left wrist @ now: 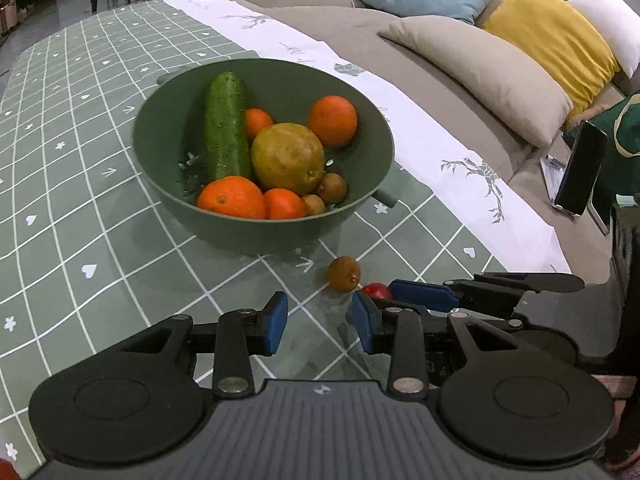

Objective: Organize fruits
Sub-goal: 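Grasp the red tomato with the right tool while the left tool grasps a brown fruit, then carry the tomato and brown fruit over the colander with both tools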

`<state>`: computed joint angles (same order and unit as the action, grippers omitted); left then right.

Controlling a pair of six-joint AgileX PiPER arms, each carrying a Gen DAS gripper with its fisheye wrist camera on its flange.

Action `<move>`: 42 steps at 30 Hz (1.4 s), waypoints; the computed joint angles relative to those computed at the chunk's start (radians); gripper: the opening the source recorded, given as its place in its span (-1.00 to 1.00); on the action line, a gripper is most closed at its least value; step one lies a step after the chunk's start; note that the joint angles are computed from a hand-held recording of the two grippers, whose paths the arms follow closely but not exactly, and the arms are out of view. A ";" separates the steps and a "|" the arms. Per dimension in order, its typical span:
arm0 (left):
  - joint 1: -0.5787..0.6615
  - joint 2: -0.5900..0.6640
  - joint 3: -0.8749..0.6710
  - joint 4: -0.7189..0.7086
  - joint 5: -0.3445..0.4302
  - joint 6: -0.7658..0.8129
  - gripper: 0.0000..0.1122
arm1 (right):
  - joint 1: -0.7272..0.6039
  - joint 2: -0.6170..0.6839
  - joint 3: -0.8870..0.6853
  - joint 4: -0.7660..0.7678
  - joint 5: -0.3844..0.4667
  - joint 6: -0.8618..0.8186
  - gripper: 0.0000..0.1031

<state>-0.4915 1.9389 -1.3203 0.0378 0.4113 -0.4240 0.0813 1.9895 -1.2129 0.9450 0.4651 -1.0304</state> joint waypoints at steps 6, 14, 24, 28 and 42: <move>-0.015 0.056 -0.061 0.001 0.001 0.003 -0.26 | -0.005 -0.047 0.025 -0.119 -0.036 0.112 -0.52; -0.027 0.167 -0.194 -0.002 0.054 -0.013 -0.26 | -0.014 -0.039 0.019 -0.216 -0.080 0.190 -0.52; -0.025 0.227 -0.256 0.008 0.082 -0.034 -0.42 | -0.021 -0.026 0.004 -0.236 -0.065 0.214 -0.52; -0.020 0.229 -0.262 -0.023 0.084 0.001 -0.52 | -0.019 -0.028 0.005 -0.244 -0.063 0.225 -0.49; -0.029 0.088 -0.152 -0.093 0.077 0.067 -0.52 | -0.023 -0.069 0.038 -0.226 -0.067 0.213 -0.51</move>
